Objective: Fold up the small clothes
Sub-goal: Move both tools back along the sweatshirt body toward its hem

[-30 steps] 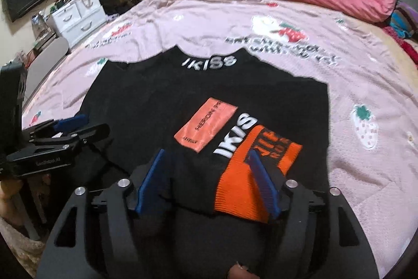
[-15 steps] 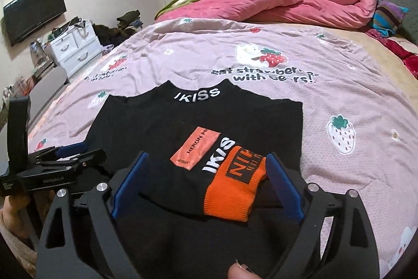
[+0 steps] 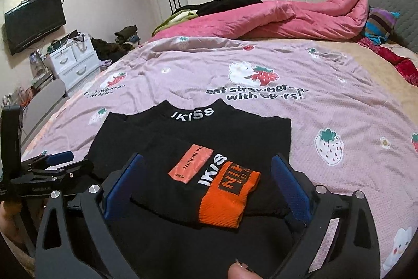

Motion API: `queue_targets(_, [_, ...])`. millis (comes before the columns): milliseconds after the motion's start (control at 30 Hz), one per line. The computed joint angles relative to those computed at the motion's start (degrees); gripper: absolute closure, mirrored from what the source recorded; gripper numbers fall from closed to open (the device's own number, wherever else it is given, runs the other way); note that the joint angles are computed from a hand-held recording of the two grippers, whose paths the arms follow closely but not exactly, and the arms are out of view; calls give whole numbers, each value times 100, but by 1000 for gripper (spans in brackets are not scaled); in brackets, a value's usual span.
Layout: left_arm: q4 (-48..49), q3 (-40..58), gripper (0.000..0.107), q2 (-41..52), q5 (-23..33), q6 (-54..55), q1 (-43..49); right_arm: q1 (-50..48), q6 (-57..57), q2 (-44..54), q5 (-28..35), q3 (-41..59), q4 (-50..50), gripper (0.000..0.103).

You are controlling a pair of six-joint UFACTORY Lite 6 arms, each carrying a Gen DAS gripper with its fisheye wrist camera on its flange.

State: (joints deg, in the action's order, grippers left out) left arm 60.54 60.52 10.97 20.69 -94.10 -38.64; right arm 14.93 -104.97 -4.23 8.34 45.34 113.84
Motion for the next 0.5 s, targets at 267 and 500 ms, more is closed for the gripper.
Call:
queue_targets(267, [226, -428, 13, -475, 205, -323, -145, 32, -397, -195, -19, -129, 408, 5])
queue_targets(500, [268, -804, 13, -926, 440, -383, -313, 28, -438, -620, -17, -498, 497, 5])
